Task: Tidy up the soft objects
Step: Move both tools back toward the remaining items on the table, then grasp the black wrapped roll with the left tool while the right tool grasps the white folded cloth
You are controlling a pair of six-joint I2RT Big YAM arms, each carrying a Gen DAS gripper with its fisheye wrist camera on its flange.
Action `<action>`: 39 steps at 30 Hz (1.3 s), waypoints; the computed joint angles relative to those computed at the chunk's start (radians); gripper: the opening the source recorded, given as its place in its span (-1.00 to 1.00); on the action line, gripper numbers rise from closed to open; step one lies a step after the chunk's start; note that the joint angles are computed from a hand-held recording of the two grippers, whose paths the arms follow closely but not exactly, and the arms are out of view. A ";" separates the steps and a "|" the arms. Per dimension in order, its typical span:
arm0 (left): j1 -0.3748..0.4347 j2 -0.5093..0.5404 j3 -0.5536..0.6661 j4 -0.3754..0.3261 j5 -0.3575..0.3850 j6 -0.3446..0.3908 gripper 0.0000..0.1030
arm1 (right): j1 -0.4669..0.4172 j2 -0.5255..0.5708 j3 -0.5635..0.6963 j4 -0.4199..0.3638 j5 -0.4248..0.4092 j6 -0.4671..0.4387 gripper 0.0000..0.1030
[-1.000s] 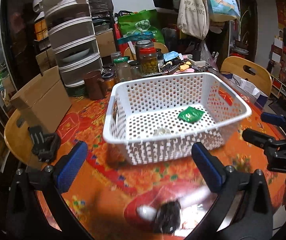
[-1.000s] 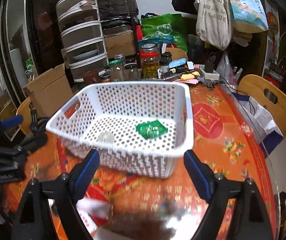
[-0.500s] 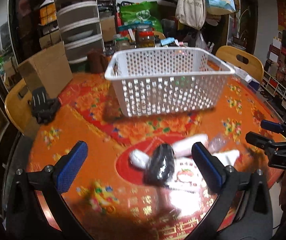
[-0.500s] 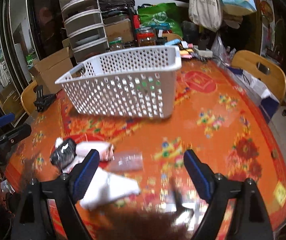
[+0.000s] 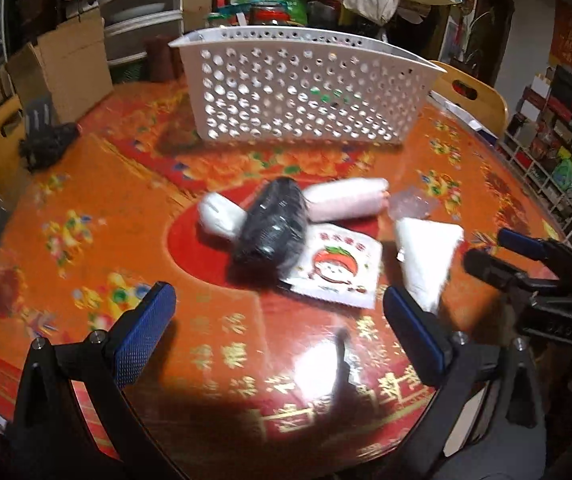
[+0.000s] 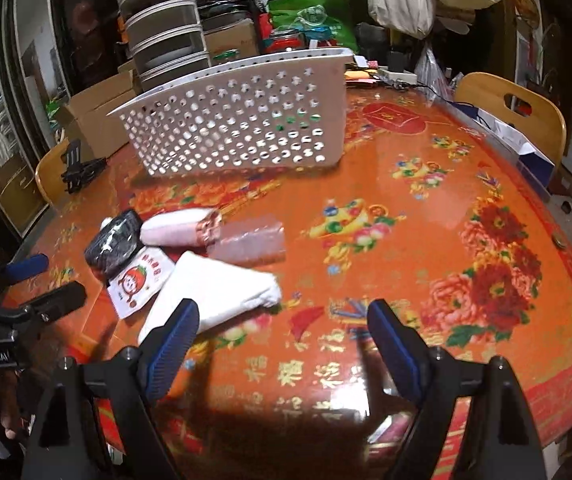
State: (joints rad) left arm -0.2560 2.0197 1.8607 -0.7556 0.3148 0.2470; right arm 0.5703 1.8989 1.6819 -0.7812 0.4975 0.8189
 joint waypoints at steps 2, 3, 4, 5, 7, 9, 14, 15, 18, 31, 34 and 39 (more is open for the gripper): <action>-0.008 0.006 0.001 0.005 -0.015 0.007 0.99 | 0.002 0.013 0.014 -0.005 -0.009 -0.011 0.67; -0.013 0.010 0.002 0.008 -0.024 0.013 0.99 | 0.002 0.021 0.023 -0.006 -0.016 -0.017 0.67; -0.015 0.016 0.010 0.005 -0.030 0.014 0.99 | 0.001 0.025 0.027 -0.006 -0.020 -0.019 0.67; -0.017 0.024 0.019 0.006 -0.034 0.009 0.99 | 0.001 0.031 0.035 -0.005 -0.023 -0.020 0.67; -0.015 0.044 0.049 0.000 -0.032 -0.003 0.99 | -0.002 0.037 0.044 0.000 -0.030 -0.025 0.67; -0.013 0.070 0.090 -0.012 -0.036 -0.012 0.99 | -0.003 0.040 0.050 0.004 -0.031 -0.030 0.66; -0.010 0.125 0.182 -0.051 -0.035 -0.023 0.96 | -0.003 0.063 0.090 -0.005 -0.038 -0.053 0.65; -0.010 0.131 0.192 -0.054 -0.036 -0.022 0.94 | -0.003 0.069 0.099 -0.009 -0.040 -0.058 0.65; -0.015 0.155 0.229 -0.068 -0.051 -0.012 0.77 | -0.003 0.085 0.122 -0.022 -0.046 -0.063 0.64; -0.015 0.192 0.280 -0.088 -0.035 -0.004 0.40 | -0.009 0.137 0.199 -0.042 -0.094 -0.085 0.56; -0.012 0.198 0.287 -0.088 -0.030 -0.005 0.35 | -0.011 0.148 0.214 -0.045 -0.111 -0.091 0.43; -0.013 0.209 0.302 -0.103 -0.026 0.003 0.24 | -0.012 0.157 0.227 -0.052 -0.113 -0.095 0.37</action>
State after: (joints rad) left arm -0.2694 2.2288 2.1622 -0.8582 0.2886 0.2497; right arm 0.5581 2.0562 1.9086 -0.8331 0.3846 0.7238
